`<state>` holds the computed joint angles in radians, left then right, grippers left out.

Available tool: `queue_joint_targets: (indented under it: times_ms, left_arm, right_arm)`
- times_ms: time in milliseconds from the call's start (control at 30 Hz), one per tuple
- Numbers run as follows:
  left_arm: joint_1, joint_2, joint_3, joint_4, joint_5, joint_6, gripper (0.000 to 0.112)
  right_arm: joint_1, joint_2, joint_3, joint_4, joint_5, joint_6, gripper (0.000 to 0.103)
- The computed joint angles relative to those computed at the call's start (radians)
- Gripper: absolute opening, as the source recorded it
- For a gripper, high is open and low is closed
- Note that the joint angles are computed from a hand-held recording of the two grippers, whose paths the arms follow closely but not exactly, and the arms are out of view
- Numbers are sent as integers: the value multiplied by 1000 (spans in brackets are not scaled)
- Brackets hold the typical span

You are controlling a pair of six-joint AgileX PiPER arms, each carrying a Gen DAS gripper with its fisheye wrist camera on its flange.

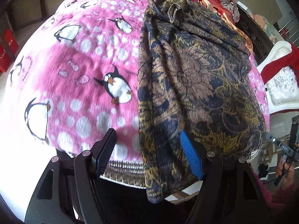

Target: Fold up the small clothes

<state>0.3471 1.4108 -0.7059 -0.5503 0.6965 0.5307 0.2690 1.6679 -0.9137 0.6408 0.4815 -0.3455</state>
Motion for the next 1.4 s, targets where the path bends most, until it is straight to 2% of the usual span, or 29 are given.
queue_joint_targets:
  times_ms: [33,100,333,733,867,1067,1267,1400]
  left_arm:
    - [-8,-11,10,11,-7,-13,71]
    - [-33,-32,31,48,-27,-53,71]
    - [-123,-63,63,199,-86,-203,71]
    - [-148,-69,75,237,-85,-247,71]
    - [-114,-60,79,188,-31,-193,71]
    - [-120,-85,96,184,-27,-194,71]
    - [-139,-39,76,104,-3,-114,71]
    - [-150,-7,62,72,1,-87,63]
  right_arm:
    - [1,6,-4,15,-1,-11,24]
    - [4,11,-5,48,-3,-27,41]
    - [15,39,-22,77,-19,-38,42]
    - [24,60,-44,45,-13,-9,45]
    - [30,65,-46,43,-13,-7,47]
    - [25,69,-30,107,-25,-68,49]
    - [17,78,-30,146,-23,-113,49]
    - [10,91,-34,177,-21,-139,49]
